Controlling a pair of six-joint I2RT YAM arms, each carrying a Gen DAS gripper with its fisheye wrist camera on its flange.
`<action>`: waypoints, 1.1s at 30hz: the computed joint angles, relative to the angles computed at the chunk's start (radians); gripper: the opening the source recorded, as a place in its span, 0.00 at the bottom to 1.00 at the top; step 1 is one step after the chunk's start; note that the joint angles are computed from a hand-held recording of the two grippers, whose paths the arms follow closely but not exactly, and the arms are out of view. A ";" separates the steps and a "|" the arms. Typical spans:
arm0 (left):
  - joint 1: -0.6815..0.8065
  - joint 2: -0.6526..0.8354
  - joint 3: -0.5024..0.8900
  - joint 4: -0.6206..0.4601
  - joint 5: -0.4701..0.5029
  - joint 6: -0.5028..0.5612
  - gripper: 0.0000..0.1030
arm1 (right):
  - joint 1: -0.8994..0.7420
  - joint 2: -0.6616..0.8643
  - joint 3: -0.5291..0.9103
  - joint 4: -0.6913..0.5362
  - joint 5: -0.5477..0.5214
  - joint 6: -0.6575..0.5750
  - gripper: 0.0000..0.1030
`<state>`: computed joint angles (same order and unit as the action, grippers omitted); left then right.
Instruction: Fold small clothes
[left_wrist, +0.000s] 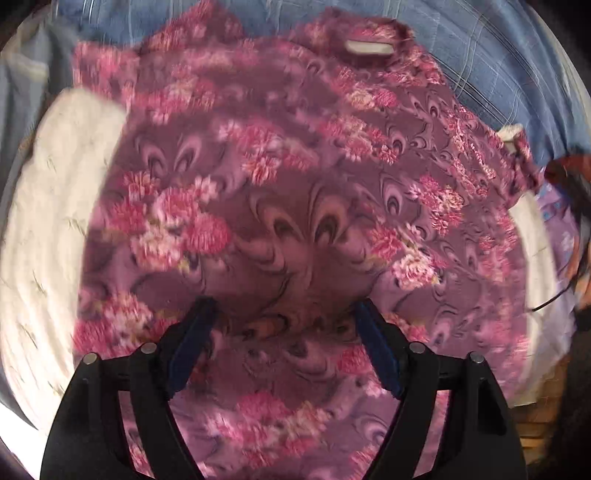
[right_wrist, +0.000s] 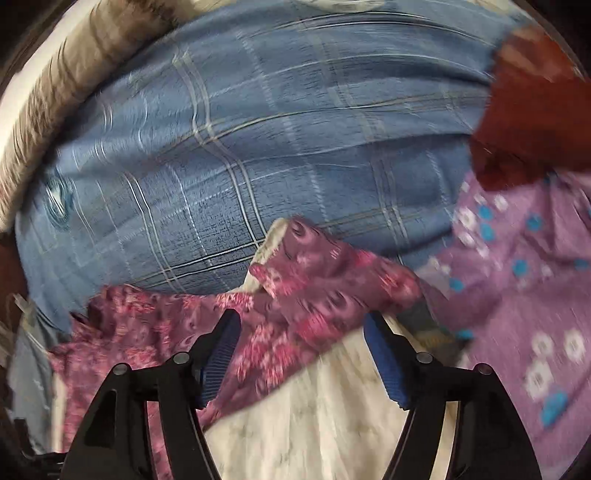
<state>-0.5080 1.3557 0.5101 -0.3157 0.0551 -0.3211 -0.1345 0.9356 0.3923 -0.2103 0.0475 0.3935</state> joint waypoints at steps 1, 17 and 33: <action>-0.019 0.002 0.005 -0.006 -0.012 0.003 0.83 | 0.050 0.112 0.029 0.059 0.053 0.001 0.70; 0.010 -0.048 -0.040 0.024 0.047 0.027 0.85 | 0.250 0.083 0.198 -0.003 0.164 0.007 0.13; 0.602 -0.439 -0.043 -0.418 0.321 0.403 0.85 | 0.979 1.139 0.975 0.106 0.006 0.339 0.33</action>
<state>0.0943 0.9164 0.4669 -0.7333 0.3757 0.0824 0.8450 2.0748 1.3668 -0.1042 0.0539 0.7326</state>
